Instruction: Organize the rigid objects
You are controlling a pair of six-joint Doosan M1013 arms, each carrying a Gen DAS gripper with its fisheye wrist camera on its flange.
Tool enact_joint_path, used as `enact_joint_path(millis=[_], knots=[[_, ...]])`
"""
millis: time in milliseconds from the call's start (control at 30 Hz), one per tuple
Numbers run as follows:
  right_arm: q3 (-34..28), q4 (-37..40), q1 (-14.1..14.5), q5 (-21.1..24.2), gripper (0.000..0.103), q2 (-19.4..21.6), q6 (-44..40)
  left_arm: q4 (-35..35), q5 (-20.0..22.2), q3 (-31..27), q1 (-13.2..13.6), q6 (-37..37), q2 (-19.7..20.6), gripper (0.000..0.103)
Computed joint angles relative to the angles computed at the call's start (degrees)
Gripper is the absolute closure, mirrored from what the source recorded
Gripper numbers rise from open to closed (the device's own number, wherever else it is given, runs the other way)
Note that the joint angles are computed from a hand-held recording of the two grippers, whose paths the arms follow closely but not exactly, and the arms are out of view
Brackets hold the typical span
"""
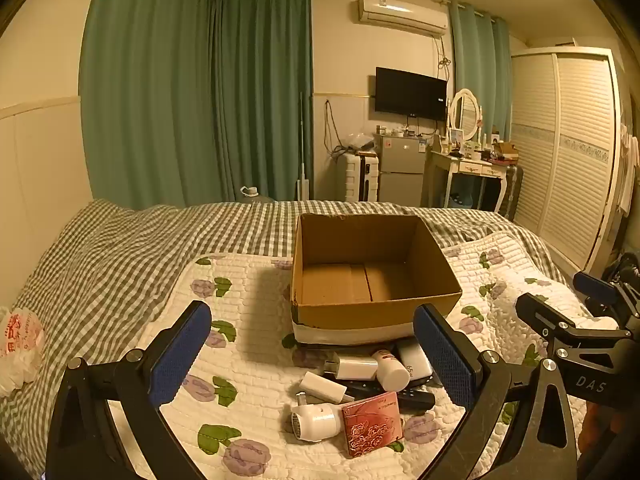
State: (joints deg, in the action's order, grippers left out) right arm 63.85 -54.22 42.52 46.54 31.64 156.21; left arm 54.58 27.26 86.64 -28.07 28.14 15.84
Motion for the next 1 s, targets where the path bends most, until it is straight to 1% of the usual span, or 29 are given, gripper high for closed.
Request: enact_joint_path(millis=[633,967,1000], knots=[[0.02,0.28,0.01,-0.12,0.0,0.02,0.07,1.33,-0.25,0.33,0.28,-1.47,-0.01,0.0],[0.29,0.67,-0.23,-0.2,0.0,-0.4,-0.41,1.0,0.02,0.12,0.2,-1.08,-0.18,0.0],[0.05,0.47,-0.01,-0.18,0.0,0.04,-0.07,0.92,0.03,0.11,0.24,-1.03,-0.19,0.0]])
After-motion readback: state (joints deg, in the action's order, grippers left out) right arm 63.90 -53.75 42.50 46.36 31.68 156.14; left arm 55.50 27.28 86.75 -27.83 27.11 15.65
